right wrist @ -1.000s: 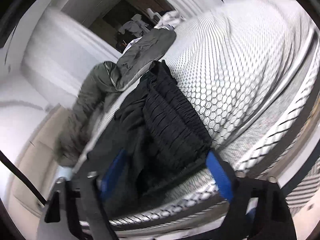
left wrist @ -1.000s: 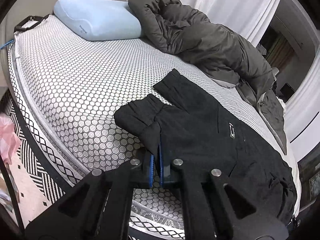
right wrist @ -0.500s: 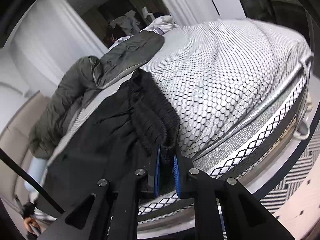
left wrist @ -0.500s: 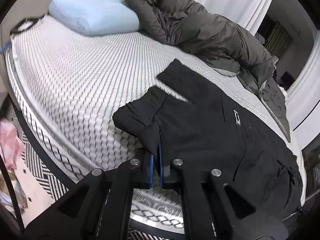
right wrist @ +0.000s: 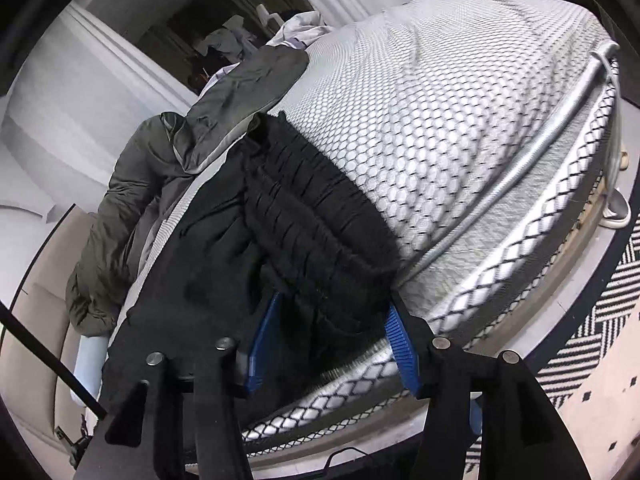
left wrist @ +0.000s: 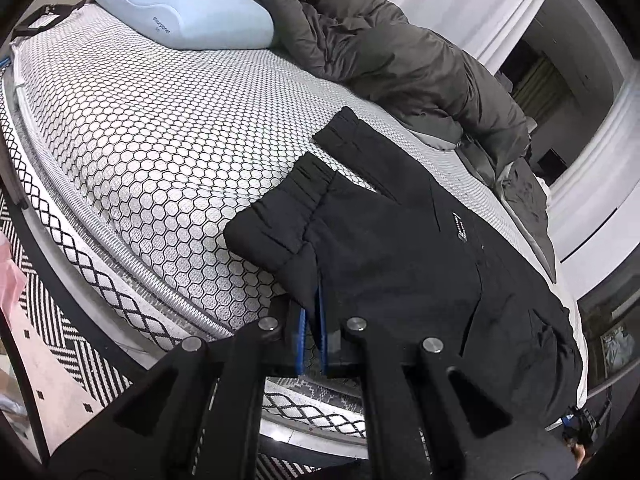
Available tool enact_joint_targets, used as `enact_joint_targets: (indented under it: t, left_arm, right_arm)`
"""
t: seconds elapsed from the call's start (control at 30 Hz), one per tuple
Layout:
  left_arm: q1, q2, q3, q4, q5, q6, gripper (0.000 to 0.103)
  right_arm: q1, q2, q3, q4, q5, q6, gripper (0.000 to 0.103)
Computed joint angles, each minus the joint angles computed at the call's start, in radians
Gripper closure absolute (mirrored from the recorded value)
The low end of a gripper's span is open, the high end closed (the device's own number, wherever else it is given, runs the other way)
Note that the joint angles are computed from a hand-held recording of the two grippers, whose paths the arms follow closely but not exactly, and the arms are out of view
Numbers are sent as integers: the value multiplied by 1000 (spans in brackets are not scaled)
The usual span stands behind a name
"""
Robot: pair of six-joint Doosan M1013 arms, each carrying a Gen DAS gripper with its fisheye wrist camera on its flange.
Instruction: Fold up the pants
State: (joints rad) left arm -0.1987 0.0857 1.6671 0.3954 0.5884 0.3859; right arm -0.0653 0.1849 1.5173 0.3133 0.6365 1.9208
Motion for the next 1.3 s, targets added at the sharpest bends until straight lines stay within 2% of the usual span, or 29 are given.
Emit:
enact_joint_targets:
  t: [0.07, 0.1, 0.17, 0.27, 0.47, 0.67, 0.87, 0.97, 1.07, 1.17, 1.23, 1.3]
  left_arm:
    - [2, 2, 0, -5, -4, 9, 101]
    - [4, 3, 0, -4, -8, 6, 101]
    - [6, 6, -6, -1, -11, 5, 101]
    - [12, 0, -9, -7, -20, 8, 101]
    - [26, -14, -38, 34, -31, -35, 101]
    - [39, 6, -104, 28, -15, 8, 102]
    - [56, 68, -223, -16, 25, 90, 102]
    - [66, 120, -310, -40, 57, 133, 102]
    - [77, 208, -448, -72, 123, 200, 101]
    - [89, 311, -605, -108, 216, 256, 101]
    - [101, 376, -699, -147, 246, 294, 101]
    - [120, 461, -826, -217, 326, 348, 100]
  right_arm:
    - [15, 13, -13, -55, 2, 17, 84]
    - [19, 13, -16, -57, 0, 2, 89]
    - [24, -4, -2, -21, -50, -59, 91]
    - [3, -41, 26, 184, -127, -228, 93]
    - [-12, -67, -9, 345, -162, -409, 94]
    - [3, -40, -74, 277, -169, -372, 94]
    - [9, 7, -141, 227, -177, -292, 94]
    - [13, 55, -214, 146, -161, -212, 94]
    - [17, 139, -339, 58, -103, -138, 94]
    - [27, 242, -494, -58, -22, -44, 94]
    - [35, 331, -630, -153, 53, 40, 94]
    - [48, 425, -782, -267, 149, 130, 88]
